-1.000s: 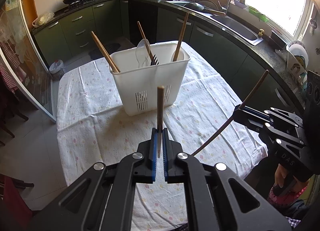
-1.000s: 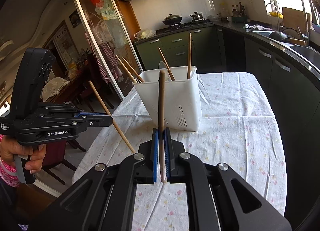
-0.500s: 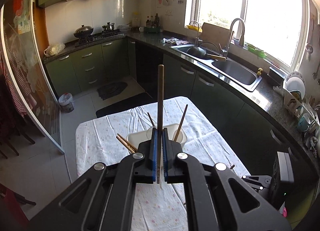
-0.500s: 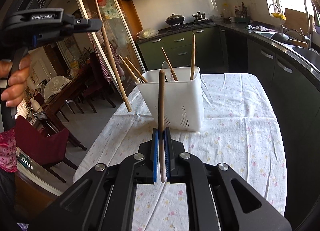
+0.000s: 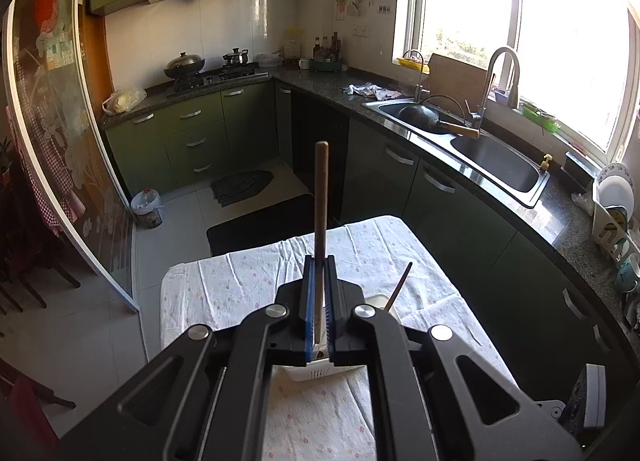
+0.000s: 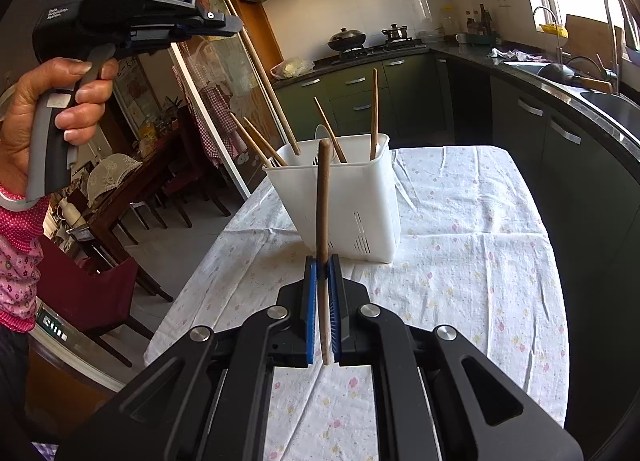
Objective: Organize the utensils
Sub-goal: 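Lift both chopsticks upright and carry them over the caddy, then open both grippers to release the chopsticks into the caddy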
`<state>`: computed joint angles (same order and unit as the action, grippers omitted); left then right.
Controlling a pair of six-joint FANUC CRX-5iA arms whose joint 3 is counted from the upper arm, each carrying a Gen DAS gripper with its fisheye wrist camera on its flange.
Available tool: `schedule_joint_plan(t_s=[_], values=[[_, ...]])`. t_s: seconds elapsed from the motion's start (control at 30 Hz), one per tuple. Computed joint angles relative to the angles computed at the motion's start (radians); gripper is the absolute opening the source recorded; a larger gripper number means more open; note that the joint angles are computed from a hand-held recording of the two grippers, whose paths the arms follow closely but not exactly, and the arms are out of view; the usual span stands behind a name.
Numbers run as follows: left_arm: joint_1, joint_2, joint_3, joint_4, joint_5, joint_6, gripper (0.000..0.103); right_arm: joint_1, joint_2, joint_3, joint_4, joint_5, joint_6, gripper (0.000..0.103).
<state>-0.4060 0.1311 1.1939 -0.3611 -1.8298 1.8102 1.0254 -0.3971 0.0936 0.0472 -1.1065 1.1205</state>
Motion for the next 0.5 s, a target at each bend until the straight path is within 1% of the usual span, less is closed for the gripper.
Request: schedule_joint_plan(t_s=[0.2,0.3,0.37,0.5], values=[[0.082,-0.073,-0.232,0.124,0.065,0.03,0.005,-0.003,0.019,0.048,0.013,-0.002,0.017,0.007],[0.106,-0.136,-0.349,0.169,0.13,0.048,0.005,0.001,0.037,0.087,0.05,0.017,0.011,0.007],[0.098,-0.181,-0.416,0.166,0.17,0.054,0.007,0.011,0.056,0.121,0.094,0.036,0.001,0.007],[0.048,-0.289,-0.561,0.132,0.252,0.078,0.008,0.02,0.105,0.196,0.185,0.094,-0.028,0.007]])
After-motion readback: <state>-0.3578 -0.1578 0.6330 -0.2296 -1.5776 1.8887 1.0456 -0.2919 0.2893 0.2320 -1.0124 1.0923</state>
